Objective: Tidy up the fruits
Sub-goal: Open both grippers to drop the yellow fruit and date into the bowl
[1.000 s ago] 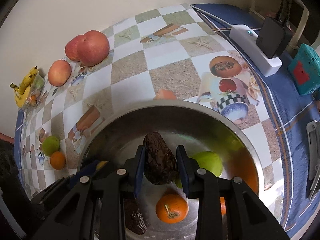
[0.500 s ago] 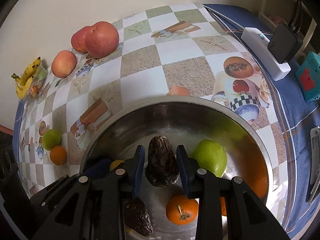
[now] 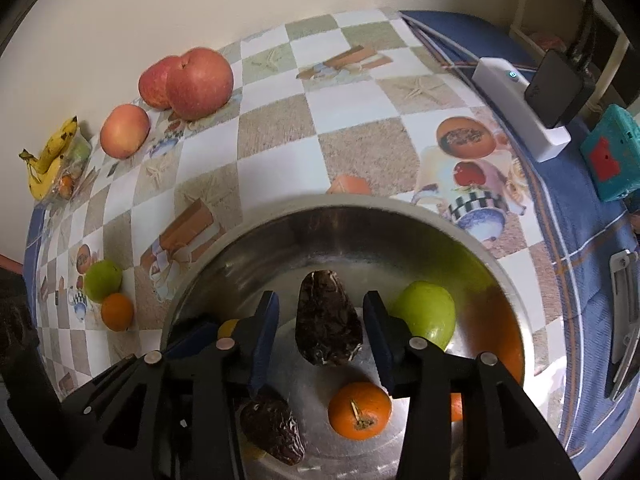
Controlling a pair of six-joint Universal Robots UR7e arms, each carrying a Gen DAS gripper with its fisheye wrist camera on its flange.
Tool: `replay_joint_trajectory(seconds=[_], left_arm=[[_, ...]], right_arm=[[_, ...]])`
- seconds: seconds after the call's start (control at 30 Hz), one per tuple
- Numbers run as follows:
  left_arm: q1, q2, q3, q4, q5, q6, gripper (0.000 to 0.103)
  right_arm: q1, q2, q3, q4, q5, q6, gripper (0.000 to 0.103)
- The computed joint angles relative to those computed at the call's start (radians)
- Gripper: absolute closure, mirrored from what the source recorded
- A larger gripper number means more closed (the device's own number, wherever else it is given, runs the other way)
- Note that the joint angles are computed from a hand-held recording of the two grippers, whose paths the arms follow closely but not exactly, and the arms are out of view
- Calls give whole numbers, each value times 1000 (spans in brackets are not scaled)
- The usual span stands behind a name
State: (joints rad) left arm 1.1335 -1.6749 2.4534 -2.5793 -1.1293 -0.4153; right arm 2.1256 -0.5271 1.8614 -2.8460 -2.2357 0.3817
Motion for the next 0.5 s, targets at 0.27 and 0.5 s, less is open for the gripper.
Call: replay_joint_trajectory(seconds=[0.27,0.5], left_arm=[[-36,-54,-5,38,1,-18,42],[-47,-112,-12,85,10,-49,41]], right_arm=[[39,-19,5,-46,-1,-34,57],[61,-35,15,-74,-16,-39,57]])
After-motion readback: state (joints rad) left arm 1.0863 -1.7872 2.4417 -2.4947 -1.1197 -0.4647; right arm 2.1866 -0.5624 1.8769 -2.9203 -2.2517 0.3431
